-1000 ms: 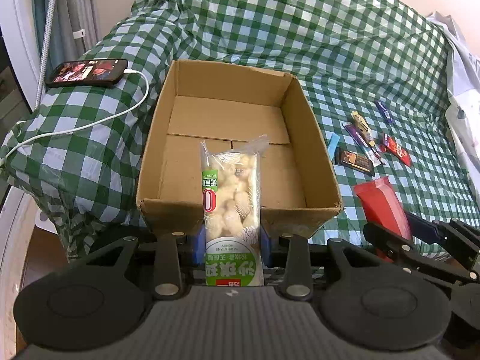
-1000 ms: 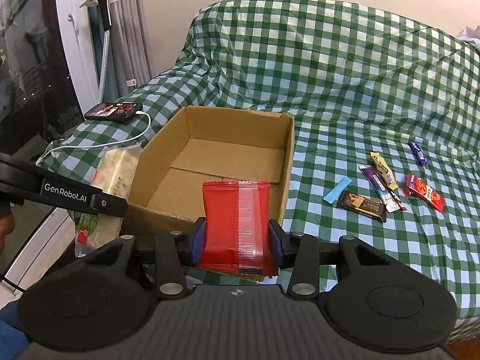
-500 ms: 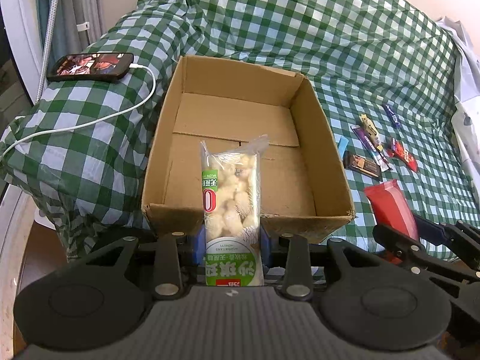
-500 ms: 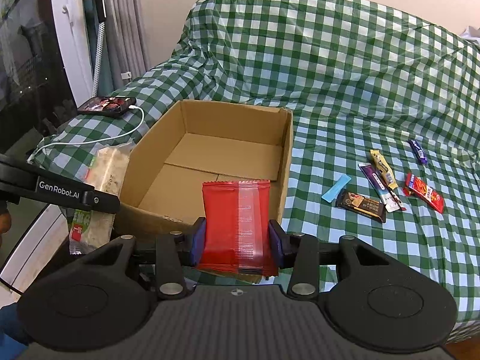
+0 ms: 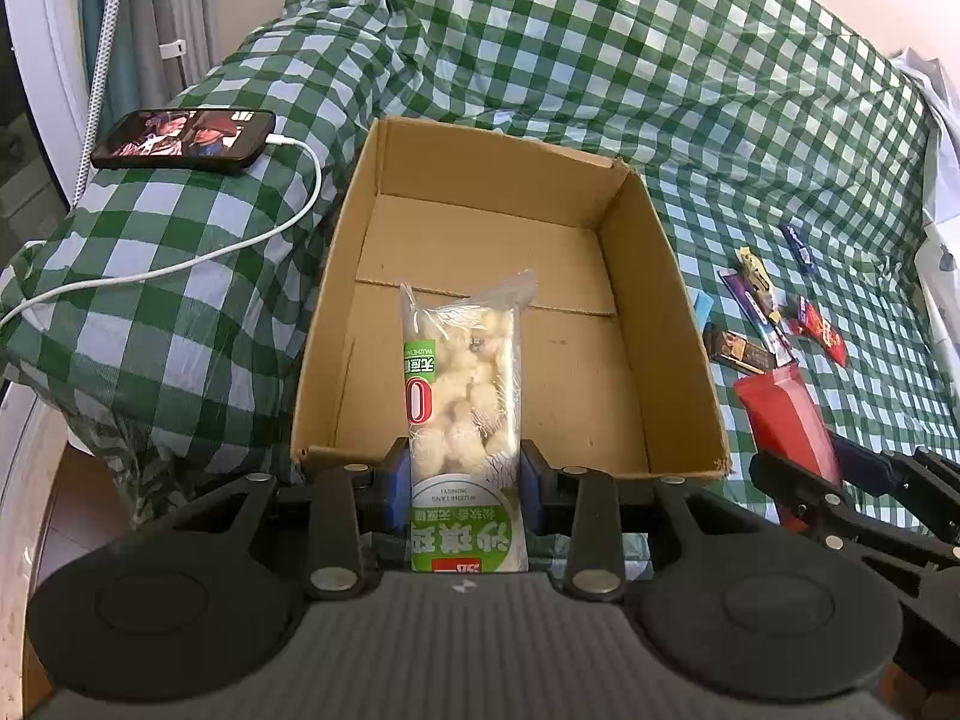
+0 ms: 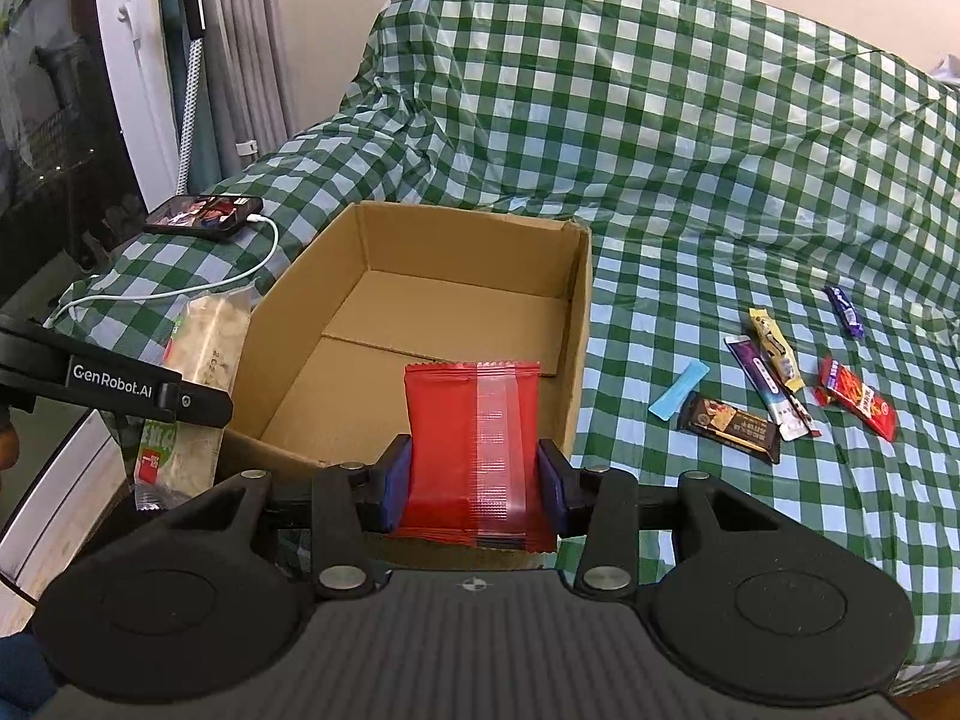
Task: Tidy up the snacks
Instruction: 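Carry the peanut bag and red packet with both tools over the cardboard box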
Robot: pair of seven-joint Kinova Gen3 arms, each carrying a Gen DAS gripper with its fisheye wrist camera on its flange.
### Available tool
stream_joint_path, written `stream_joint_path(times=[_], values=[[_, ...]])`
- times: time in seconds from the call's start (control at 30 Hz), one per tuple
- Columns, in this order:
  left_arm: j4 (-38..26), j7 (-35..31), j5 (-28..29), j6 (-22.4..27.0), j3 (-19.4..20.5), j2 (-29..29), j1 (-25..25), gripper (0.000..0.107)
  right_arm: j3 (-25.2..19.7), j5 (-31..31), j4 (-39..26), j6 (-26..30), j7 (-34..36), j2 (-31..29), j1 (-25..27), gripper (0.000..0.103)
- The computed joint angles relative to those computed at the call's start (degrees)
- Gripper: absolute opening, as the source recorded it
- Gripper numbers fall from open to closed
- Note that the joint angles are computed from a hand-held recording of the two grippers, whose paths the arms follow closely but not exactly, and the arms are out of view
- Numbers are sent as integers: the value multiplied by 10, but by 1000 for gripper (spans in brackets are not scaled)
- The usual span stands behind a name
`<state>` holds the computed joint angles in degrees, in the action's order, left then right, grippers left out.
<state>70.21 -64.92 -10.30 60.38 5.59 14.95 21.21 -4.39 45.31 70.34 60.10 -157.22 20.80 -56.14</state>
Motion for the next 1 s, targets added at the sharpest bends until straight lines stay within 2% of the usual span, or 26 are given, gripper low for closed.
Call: stream_joint_path(times=[0.3,1.0], values=[[-49,-6,2,13,-6,38,1,40,6,-33,-17,-25,33,14,27,45],[-204,-32,22,79,-30,158,0,40,44,-151,-128,-48,146,98,79,45]])
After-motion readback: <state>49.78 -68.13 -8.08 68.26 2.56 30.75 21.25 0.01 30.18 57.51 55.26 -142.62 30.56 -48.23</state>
